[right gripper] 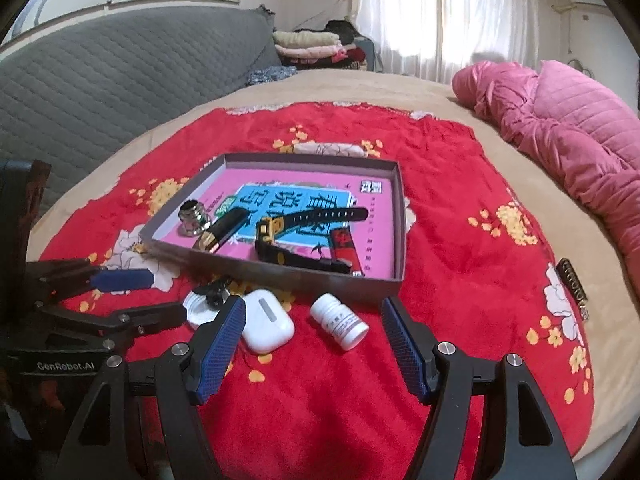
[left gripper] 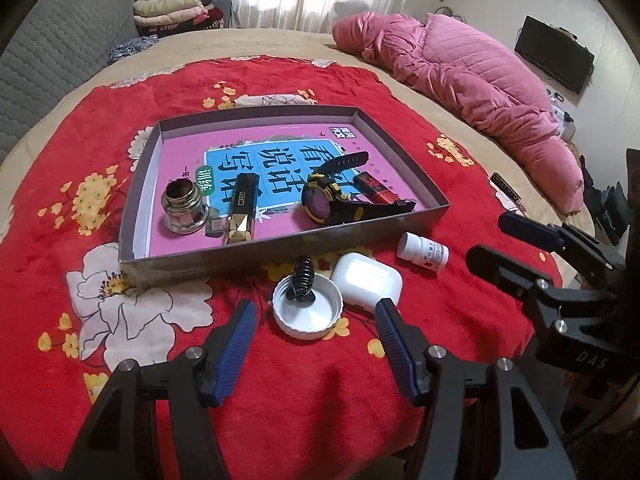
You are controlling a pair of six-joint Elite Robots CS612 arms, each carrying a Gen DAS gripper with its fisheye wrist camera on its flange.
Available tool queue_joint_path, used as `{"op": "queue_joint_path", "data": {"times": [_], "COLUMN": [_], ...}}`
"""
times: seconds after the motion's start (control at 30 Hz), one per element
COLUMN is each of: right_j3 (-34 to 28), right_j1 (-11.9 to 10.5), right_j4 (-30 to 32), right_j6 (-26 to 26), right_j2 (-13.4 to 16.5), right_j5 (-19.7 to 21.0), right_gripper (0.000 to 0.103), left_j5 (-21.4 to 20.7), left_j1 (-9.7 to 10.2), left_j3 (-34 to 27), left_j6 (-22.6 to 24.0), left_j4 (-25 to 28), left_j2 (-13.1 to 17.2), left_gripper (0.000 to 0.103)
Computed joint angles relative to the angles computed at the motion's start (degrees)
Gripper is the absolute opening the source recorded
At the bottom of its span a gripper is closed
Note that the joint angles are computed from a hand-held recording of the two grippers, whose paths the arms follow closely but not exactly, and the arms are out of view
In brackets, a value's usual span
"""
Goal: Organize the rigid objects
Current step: 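Move the left tool to the spring-topped white cap while the right tool approaches the earbuds case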
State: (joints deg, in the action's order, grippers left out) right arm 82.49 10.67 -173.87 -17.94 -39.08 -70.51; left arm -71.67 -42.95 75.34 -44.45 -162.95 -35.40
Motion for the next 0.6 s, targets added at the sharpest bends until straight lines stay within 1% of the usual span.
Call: {"op": "queue_joint_path", "data": {"times": [0.13,0.3,0.43,0.5,0.57,0.6], "right_j3": [-0.28,-0.64,-0.93,-1.09,-1.18,-1.24], "right_j1": [0.15,0.32,0.56,0.64,0.69,0.72], "right_j4": [2.07,4.47,5.73,6.21,6.33,6.51], "right_j6": [-1.36,-2.90,-4.10,-4.32,-4.28,-4.27], "right_j2": [0.24,0.59,0.87,1.00,1.13,1.20], "right_j5": [-0.05,0.67,0.56,0.61,0.61,0.61], "right_gripper": [0.072,0.072,0.072,0.072,0.072,0.072], "left_j5": [-0.39,-0.97,-1.84,-2.44,-2.91,-3.02], "left_j1": [0.20,0.34,0.57,0.73,0.82,0.86], "left_j3": [0.05,-0.22,-0.43,-0.54,-0.73,-0.78], "left_j6": [-0.12,0.80,1.27,1.26,1.69,1.86], "left_j4": [-0.20,-0.59,-1.70,-2.43,-3.18,-3.34], "left_j2": [0.19,0.57,0.95,1.17,1.43,1.50], "left_gripper": [0.059,0.052,0.042,0.039,0.032,0.031]}}
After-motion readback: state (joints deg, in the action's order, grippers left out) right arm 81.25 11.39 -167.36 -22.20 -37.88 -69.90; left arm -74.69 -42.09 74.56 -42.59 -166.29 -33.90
